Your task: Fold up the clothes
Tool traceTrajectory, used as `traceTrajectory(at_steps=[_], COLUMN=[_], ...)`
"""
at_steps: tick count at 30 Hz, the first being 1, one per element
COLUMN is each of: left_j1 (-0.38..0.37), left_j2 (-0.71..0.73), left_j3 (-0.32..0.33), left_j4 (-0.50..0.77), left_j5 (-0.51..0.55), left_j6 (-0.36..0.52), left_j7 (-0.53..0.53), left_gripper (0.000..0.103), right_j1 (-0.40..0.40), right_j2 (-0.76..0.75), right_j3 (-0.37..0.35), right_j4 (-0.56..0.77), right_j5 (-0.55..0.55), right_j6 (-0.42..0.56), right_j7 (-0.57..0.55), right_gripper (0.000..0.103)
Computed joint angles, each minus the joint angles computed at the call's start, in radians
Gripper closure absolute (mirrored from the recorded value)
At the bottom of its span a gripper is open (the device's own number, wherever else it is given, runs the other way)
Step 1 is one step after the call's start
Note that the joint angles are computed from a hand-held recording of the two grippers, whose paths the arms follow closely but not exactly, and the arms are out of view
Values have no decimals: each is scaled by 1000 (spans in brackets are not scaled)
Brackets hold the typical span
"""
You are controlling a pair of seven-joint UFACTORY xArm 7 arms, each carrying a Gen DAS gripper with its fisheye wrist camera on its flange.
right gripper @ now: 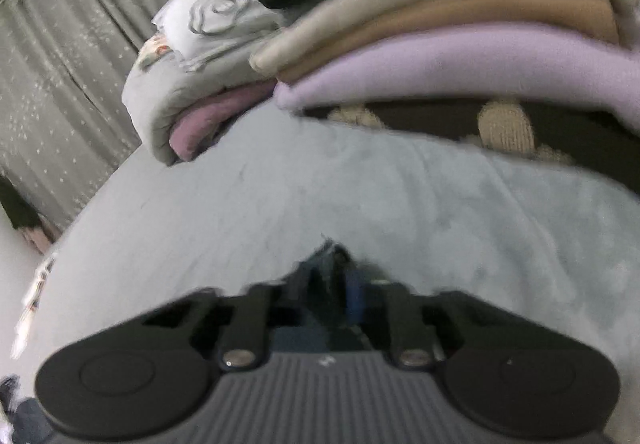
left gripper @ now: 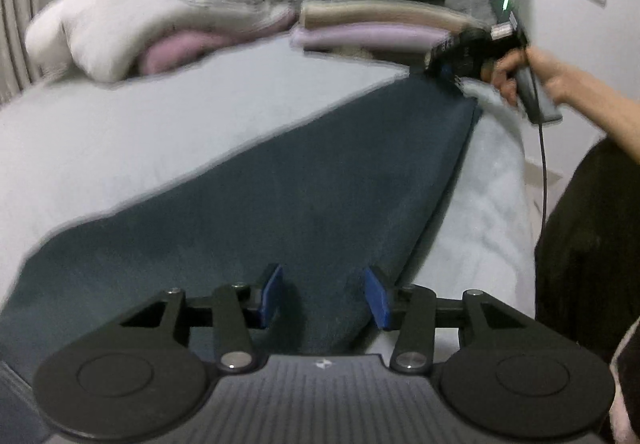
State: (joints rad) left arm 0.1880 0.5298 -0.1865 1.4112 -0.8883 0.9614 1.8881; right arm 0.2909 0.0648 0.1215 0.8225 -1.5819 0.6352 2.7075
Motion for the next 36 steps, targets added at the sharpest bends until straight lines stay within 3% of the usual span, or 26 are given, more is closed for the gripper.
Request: traceTrajectory(at_steps=[2,4,6,11,14,16,20,21,23,24,26,28,31,32,34,36], left_j1=[0,3,5,25,32,32,33,33,30,33,44,42,-66,-53,-35,-7], left_j2=[-1,-3,-7,-10,2,15,63,78,108,126,152,183,239,250,262,276], left_j3=[2,5,9,6,10,15,25,29,35,35,28,36,164,150,142,117], left_j4=[-1,3,5,27,60,85,160,182,222,245,279,319,358,356,379,403], left_j5=[2,4,-1,-54,-88,-94,-65,-48,-12,5,33,78,269,314,332,359], left_j6=[3,12,10,-27,-65,-99,-166,-183,-225,-238,-248,-267,-391,-421,-394,-369], left_j7=[-9,-25,-44,-55,-89,-130,-276,-321,-401,-436,-487,-561,-764,-772,-776,-781], left_gripper=[58,56,55,53,50,50,50,50,50,50,50,50,49,49,51,52], right_j1=[70,225,308,352,387,379,397,360,261,190,5,-125,-222,-239,-237,-173], right_j2=[-4,30,56,73,118,169,283,330,436,481,596,769,1026,1098,1263,1392], right_j3=[-50,-224,-312,-292,-300,-295,-356,-332,-254,-188,18,227,541,646,855,1045], right_j4=[2,22,42,116,198,275,427,491,634,692,807,963,1205,1272,1435,1626], right_j5=[51,149,211,278,279,262,262,254,267,325,413,515,556,565,579,610], right_j6=[38,13,12,153,174,115,-87,-158,-315,-389,-527,-608,-515,-454,-356,-248], right_j7=[-19,-92,-109,-204,-268,-309,-387,-414,-514,-617,-826,-1036,-1350,-1454,-1664,-1870], right_gripper=[97,96,88,62,60,58,54,53,53,53,53,53,53,53,53,53])
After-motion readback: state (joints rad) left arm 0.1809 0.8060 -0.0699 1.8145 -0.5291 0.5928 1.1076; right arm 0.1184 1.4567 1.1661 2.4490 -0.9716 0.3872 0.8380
